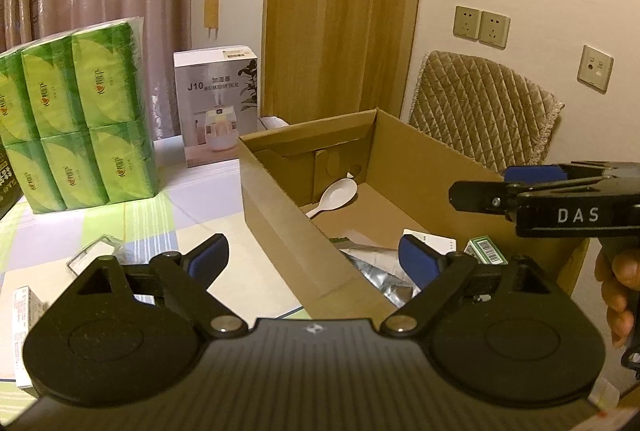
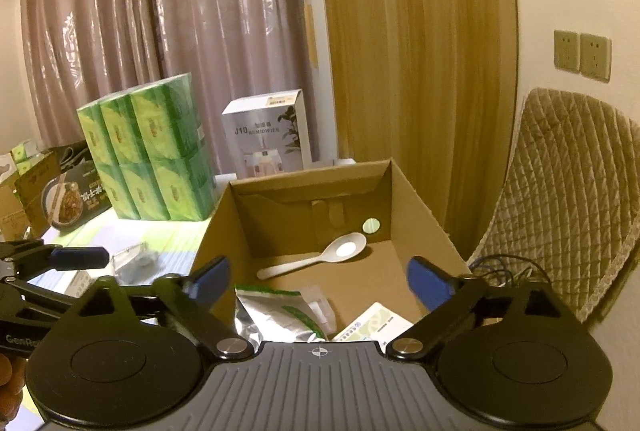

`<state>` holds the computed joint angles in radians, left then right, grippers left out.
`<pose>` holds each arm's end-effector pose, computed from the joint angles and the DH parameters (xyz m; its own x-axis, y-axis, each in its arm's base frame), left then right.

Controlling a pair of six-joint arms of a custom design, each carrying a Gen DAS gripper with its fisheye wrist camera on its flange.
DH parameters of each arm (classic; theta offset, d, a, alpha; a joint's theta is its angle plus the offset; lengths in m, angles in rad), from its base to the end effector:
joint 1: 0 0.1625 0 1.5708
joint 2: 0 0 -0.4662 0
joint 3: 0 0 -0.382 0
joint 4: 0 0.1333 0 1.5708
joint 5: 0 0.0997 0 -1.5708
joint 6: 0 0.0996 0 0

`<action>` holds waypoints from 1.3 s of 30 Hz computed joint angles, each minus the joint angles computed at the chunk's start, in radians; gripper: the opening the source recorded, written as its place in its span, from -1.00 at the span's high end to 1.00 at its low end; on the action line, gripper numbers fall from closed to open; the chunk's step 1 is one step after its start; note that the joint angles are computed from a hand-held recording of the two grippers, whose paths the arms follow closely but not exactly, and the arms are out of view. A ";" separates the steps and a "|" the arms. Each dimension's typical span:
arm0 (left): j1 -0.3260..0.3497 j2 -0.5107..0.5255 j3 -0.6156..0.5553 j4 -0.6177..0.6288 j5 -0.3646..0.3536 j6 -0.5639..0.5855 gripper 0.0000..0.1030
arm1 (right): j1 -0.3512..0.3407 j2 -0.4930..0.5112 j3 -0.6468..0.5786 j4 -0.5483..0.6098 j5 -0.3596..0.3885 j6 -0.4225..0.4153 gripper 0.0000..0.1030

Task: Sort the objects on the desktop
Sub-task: 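Move both tools back over the table toward the white strip box and clear tray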

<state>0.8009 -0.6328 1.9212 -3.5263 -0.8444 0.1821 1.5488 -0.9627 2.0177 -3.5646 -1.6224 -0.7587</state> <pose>-0.2791 -0.5745 0.0745 -0.7101 0.3237 -0.6252 0.6868 0.5139 -0.5140 0.1151 -0.5966 0.2345 -0.7329 -0.3602 0.5772 -0.6768 0.4724 -0.5646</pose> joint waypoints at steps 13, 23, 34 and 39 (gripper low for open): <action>0.006 -0.044 0.049 -0.036 0.052 -0.011 -0.90 | 0.031 0.025 0.002 -0.015 -0.007 -0.012 -0.96; 0.029 -0.100 0.112 -0.074 0.129 -0.024 -0.97 | 0.063 0.054 0.008 -0.030 0.004 -0.029 -0.96; 0.066 -0.195 0.196 -0.081 0.220 -0.073 -0.97 | 0.116 0.104 0.014 -0.036 0.033 -0.072 -0.96; 0.086 -0.232 0.225 -0.071 0.255 -0.096 -0.97 | 0.137 0.134 0.016 -0.040 0.051 -0.112 -0.96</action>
<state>0.8867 -0.8647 2.1465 -3.5972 -0.5893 0.0863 1.6863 -0.8291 2.0335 -3.6051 -1.5714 -0.8706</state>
